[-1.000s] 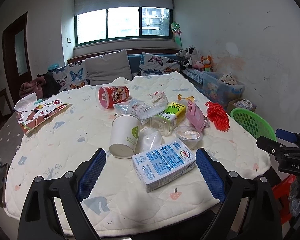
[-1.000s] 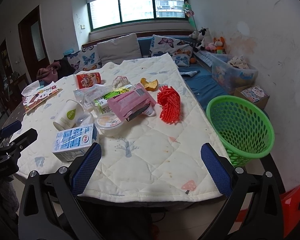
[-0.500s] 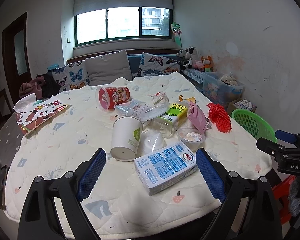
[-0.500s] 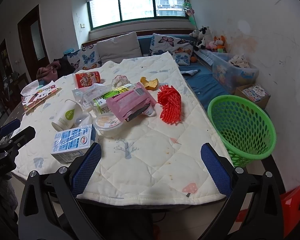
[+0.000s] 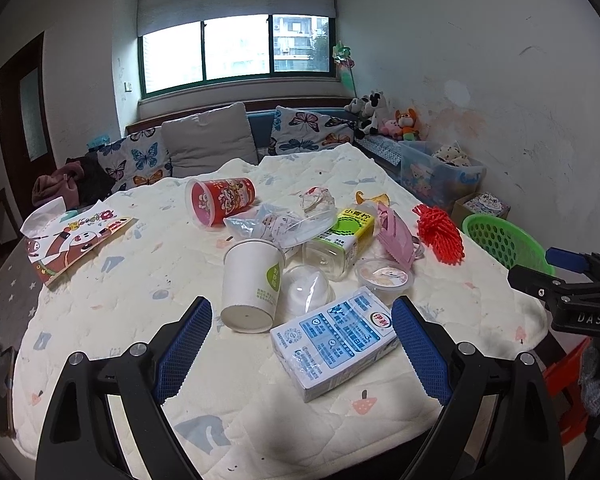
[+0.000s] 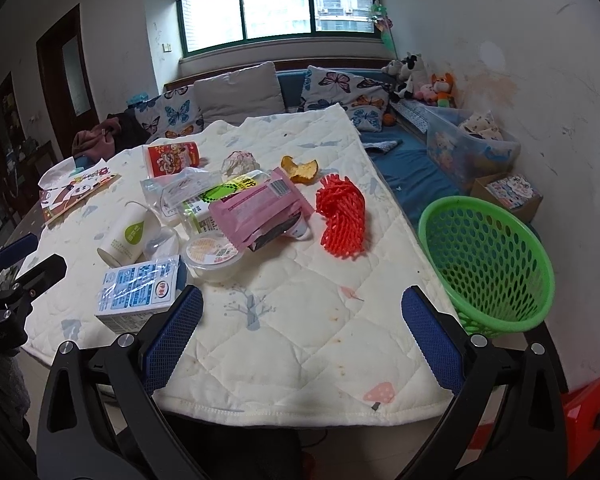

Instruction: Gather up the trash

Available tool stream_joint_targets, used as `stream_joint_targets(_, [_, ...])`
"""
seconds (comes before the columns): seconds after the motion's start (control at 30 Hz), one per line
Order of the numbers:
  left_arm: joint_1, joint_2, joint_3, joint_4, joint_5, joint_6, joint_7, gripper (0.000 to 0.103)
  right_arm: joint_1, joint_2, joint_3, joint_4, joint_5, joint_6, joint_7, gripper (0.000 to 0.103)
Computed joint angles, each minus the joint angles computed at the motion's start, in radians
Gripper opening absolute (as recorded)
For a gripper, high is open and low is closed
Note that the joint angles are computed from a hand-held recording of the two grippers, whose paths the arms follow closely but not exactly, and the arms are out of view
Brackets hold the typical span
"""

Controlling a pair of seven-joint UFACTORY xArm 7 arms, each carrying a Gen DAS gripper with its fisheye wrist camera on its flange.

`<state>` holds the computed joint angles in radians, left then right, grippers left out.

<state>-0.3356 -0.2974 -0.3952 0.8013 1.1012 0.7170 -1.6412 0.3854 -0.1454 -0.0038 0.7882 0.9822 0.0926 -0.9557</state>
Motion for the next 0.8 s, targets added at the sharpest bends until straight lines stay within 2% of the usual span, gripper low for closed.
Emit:
stream_joint_targets(0.27, [0.016,0.002,0.033,-0.019,0.024,-0.102,0.066,0.089,-0.038,0.055,0.017,0.062,-0.017,0.034,0.003,0.099])
stream_joint_targets(0.4, [0.036,0.008,0.064,-0.039,0.021,-0.225,0.144,0.089,-0.073,0.088,0.039,0.097,-0.015,0.060,-0.006,0.099])
stream_joint_targets(0.6, [0.059,0.074,0.098,-0.027,-0.045,-0.365,0.353,0.089,-0.127,0.127,0.075,0.139,-0.038,0.099,-0.005,0.099])
stream_joint_targets(0.67, [0.062,0.107,0.113,-0.014,-0.095,-0.397,0.442,0.089,-0.144,0.143,0.082,0.158,-0.048,0.115,-0.002,0.099])
stream_joint_targets(0.8, [0.049,0.179,0.157,0.013,-0.255,-0.457,0.686,0.089,-0.175,0.179,0.099,0.190,-0.099,0.124,0.036,0.099])
